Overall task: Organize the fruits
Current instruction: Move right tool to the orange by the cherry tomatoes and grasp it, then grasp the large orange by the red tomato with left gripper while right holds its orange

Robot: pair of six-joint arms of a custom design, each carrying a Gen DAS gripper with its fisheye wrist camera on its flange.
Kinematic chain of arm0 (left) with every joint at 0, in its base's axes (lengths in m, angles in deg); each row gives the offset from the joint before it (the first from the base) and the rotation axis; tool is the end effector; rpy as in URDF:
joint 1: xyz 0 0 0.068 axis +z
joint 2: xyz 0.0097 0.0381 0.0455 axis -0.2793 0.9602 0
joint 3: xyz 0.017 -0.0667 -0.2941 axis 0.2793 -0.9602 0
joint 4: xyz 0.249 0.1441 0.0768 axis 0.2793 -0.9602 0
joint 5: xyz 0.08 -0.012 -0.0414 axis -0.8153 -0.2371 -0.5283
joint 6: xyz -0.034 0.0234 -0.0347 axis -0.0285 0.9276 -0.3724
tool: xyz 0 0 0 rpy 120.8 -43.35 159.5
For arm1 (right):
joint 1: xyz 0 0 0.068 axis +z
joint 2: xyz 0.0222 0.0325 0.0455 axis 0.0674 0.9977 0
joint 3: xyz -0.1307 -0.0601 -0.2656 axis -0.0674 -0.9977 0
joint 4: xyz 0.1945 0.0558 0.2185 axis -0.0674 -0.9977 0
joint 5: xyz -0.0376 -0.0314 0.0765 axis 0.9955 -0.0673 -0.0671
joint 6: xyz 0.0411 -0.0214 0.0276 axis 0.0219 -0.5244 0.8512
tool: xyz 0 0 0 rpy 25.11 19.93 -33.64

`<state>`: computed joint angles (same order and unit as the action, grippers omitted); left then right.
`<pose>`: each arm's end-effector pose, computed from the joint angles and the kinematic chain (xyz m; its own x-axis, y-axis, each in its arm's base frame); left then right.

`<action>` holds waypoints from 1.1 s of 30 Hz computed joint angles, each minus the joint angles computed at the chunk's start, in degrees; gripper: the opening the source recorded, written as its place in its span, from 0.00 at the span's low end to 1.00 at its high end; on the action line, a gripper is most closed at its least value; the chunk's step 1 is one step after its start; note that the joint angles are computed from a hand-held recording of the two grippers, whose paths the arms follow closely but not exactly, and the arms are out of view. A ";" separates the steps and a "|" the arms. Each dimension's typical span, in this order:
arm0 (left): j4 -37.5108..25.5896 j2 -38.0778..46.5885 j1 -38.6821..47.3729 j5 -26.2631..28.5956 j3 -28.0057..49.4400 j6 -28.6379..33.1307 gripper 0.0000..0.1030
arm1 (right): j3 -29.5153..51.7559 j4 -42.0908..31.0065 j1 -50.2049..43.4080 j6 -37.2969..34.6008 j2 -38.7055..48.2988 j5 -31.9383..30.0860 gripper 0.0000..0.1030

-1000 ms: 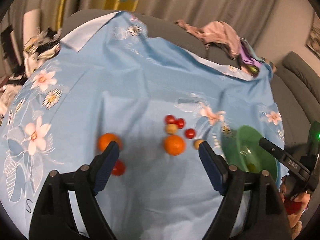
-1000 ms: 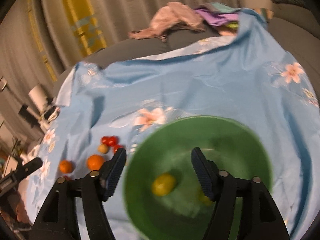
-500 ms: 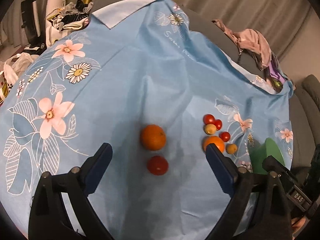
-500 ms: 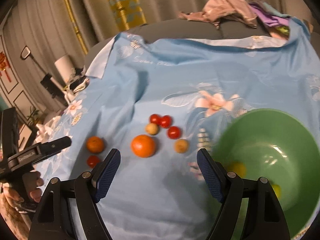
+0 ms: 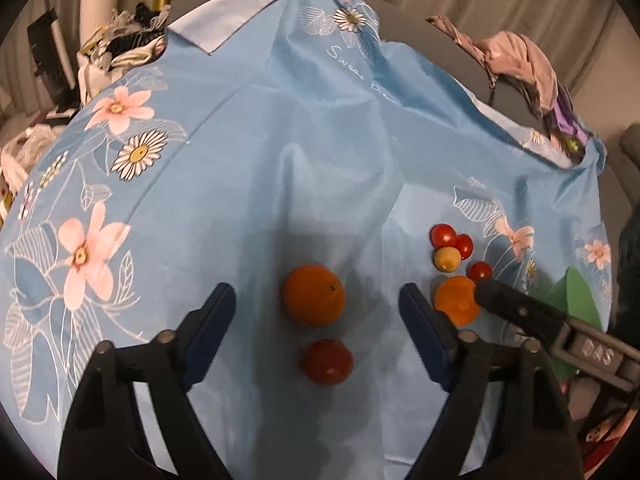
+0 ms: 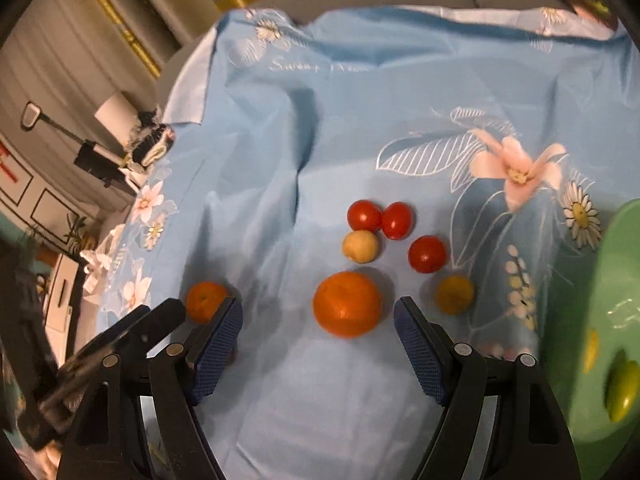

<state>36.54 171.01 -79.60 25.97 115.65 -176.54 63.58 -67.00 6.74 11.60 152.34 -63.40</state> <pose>0.1188 -0.1880 0.1188 -0.6088 -0.5391 -0.5820 -0.4817 0.8341 -0.2688 0.2661 0.0323 0.1242 -0.7872 -0.3518 -0.5065 -0.5551 0.7621 0.3333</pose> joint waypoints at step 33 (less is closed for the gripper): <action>7.05 6.57 6.22 3.93 -1.08 5.16 0.44 | -3.65 11.67 4.93 -2.04 5.26 7.49 0.47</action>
